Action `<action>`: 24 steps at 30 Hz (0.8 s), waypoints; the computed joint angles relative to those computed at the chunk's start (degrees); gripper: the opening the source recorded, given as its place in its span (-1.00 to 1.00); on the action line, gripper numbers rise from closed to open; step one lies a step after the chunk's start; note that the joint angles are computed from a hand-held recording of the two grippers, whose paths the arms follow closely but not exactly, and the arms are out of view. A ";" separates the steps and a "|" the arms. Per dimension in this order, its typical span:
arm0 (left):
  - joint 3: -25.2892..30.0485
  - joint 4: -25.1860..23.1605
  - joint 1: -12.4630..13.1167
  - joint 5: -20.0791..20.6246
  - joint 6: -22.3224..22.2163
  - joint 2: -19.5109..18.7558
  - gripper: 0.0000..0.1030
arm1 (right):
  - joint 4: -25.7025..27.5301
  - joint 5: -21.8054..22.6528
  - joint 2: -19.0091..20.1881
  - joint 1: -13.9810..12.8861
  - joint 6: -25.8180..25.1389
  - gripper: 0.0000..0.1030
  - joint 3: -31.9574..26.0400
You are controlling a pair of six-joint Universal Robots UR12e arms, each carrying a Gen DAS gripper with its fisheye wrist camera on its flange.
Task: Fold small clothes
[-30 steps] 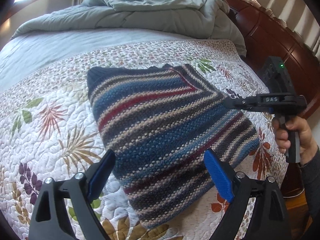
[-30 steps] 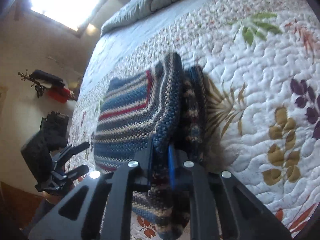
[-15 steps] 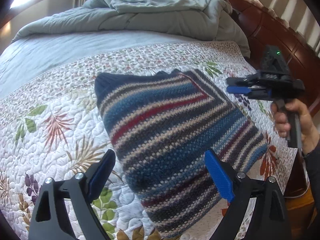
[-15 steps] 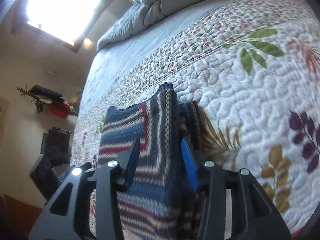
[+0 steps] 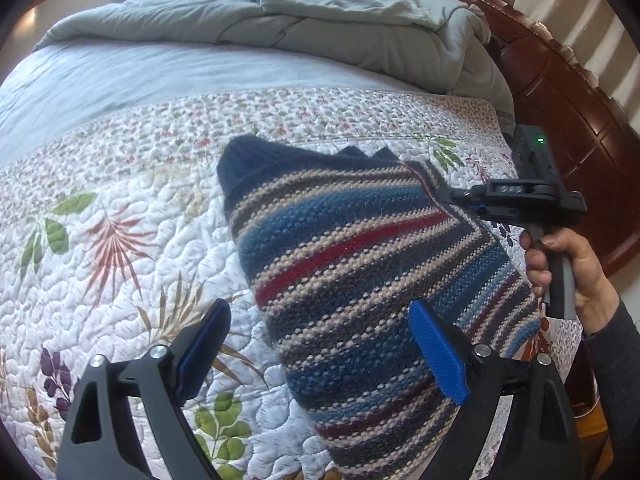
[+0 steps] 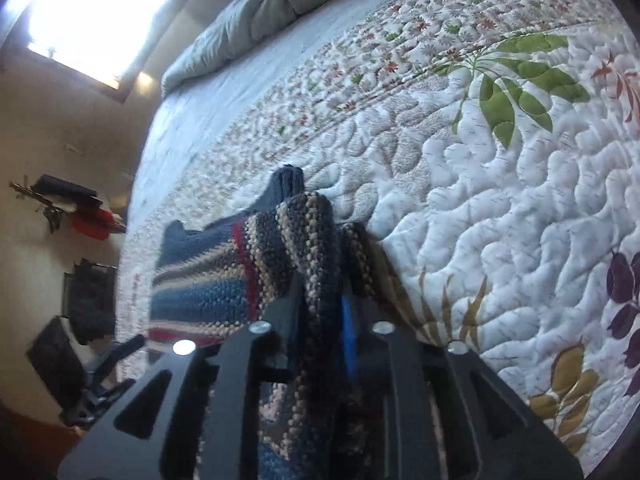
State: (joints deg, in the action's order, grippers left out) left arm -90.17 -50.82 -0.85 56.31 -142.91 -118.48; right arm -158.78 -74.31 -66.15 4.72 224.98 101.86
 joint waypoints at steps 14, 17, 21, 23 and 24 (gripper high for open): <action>-8.80 17.45 -1.00 2.07 3.17 5.43 0.77 | 9.74 -10.22 -6.78 4.63 -9.21 0.17 4.75; -10.08 19.81 -1.14 2.32 4.64 6.08 0.77 | 7.40 -9.31 -6.95 4.46 -6.81 0.18 6.16; -11.23 21.37 -1.06 2.04 6.27 6.65 0.77 | 6.74 -10.03 -7.84 5.19 -6.36 0.12 6.05; -11.62 21.50 -0.95 1.63 6.89 6.87 0.77 | 6.59 -9.93 -8.52 5.56 -6.63 0.12 6.09; -11.78 21.51 -0.90 1.51 6.99 7.00 0.77 | 6.97 -10.07 -8.75 5.91 -6.85 0.12 6.02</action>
